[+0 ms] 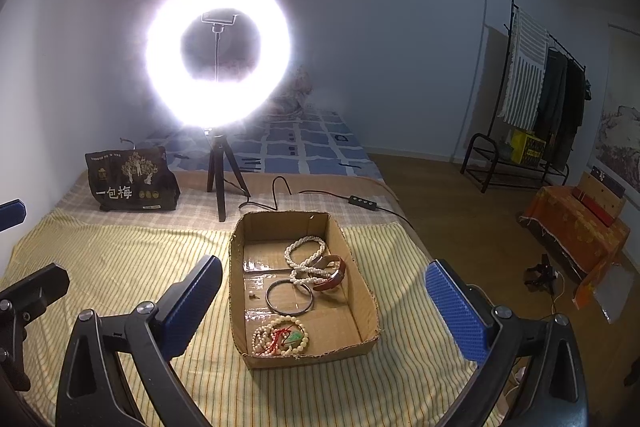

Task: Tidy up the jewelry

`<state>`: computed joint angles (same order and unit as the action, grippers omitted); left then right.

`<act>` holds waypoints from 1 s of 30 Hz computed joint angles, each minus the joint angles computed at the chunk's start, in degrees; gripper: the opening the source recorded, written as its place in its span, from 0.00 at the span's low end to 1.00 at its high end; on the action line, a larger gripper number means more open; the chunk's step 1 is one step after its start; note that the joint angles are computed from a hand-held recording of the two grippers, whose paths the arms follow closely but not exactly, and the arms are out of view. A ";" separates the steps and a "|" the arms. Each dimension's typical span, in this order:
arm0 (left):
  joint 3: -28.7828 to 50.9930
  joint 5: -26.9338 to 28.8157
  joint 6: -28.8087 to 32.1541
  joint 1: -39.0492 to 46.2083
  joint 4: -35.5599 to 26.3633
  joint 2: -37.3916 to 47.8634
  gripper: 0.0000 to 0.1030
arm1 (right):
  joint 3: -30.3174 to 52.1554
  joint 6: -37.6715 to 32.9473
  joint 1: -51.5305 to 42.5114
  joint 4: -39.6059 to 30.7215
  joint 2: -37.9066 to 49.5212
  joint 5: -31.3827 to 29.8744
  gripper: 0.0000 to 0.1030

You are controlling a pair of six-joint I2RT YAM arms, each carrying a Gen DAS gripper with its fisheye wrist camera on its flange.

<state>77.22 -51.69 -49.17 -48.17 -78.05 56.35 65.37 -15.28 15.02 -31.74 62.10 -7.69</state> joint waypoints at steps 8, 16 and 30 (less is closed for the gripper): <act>-0.05 0.41 0.35 0.22 0.32 -0.07 1.00 | -0.42 0.05 0.47 0.26 -0.21 0.74 1.00; -0.17 0.61 0.05 0.23 0.23 -0.29 1.00 | -0.48 0.09 0.47 0.32 -0.11 0.88 1.00; 0.08 0.94 -0.11 0.33 0.30 0.05 1.00 | -1.30 -0.03 0.03 0.43 -0.50 0.80 1.00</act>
